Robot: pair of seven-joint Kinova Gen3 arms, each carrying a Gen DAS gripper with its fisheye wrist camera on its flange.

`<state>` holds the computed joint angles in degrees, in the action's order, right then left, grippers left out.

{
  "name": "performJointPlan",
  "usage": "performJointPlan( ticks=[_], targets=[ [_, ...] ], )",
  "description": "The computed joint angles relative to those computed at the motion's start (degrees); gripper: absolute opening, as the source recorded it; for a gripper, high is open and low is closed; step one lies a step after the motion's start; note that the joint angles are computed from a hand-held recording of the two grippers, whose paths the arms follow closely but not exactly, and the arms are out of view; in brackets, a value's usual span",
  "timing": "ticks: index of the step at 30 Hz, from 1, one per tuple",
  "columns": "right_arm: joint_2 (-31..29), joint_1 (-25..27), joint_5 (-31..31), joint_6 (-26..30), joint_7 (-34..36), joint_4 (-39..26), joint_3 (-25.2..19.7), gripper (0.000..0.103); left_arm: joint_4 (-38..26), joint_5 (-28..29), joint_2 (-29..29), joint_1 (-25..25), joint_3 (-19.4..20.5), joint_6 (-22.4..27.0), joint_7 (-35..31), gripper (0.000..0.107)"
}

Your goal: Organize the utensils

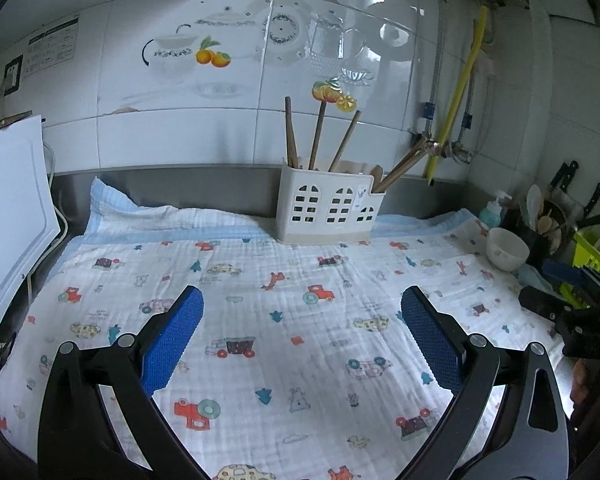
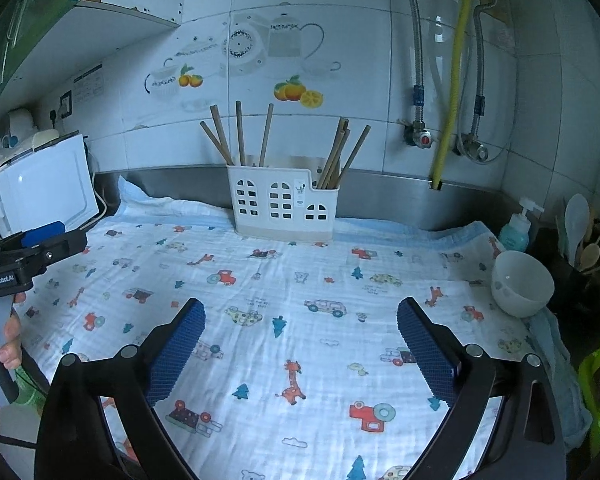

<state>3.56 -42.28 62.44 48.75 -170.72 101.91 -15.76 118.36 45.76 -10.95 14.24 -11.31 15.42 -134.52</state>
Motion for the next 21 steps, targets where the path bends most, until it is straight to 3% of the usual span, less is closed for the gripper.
performJointPlan(
  ticks=[21],
  targets=[
    [0.41,0.40,-0.16,-1.48,-0.59,0.91,0.61,0.095,-0.01,-1.73,1.74,-2.65,2.89,1.61,2.21,0.098]
  ],
)
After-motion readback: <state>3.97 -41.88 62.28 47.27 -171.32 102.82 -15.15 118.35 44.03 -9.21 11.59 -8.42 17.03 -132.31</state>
